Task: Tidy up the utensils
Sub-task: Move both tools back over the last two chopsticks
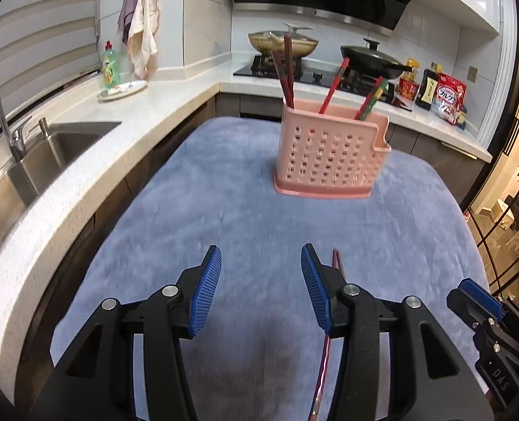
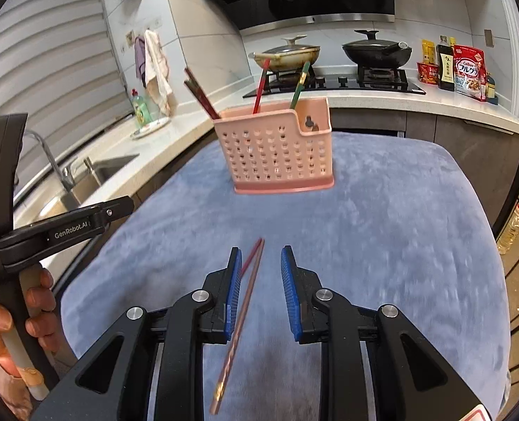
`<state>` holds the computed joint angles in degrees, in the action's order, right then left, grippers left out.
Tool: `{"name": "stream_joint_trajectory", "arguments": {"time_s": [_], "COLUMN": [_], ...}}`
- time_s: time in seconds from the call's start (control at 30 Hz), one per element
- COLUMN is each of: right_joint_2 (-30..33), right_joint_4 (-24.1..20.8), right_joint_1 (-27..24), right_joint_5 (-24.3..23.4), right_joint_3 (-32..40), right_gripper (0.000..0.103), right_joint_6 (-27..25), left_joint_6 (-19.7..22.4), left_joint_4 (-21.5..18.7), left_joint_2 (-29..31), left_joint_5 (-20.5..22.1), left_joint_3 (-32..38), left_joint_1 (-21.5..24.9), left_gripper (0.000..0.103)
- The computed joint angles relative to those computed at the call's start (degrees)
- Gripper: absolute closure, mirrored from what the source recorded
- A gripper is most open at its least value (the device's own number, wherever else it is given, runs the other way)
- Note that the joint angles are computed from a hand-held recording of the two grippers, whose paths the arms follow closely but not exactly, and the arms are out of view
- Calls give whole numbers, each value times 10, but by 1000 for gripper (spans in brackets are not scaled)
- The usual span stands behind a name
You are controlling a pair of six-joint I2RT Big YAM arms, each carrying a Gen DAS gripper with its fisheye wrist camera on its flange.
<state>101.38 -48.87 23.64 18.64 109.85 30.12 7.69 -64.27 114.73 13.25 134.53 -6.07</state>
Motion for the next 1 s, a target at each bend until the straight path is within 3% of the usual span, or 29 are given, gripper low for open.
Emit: {"name": "stream_joint_trajectory", "arguments": {"time_s": [0.43, 0.7, 1.0], "right_joint_2": [-12, 3, 23], "right_joint_4": [-8, -9, -22], "right_joint_1": [41, 56, 63], "right_joint_5": [-13, -43, -44], "right_joint_3": [-73, -82, -79], "right_gripper": [80, 80, 81], "right_joint_6": [32, 48, 48], "left_joint_6": [26, 32, 44], "left_joint_4": [35, 36, 33], "left_joint_2": [-81, -100, -113], "left_joint_5": [-5, -3, -6], "left_joint_3": [-170, -216, -248], "left_joint_1": [7, 14, 16], "left_gripper": [58, 58, 58]}}
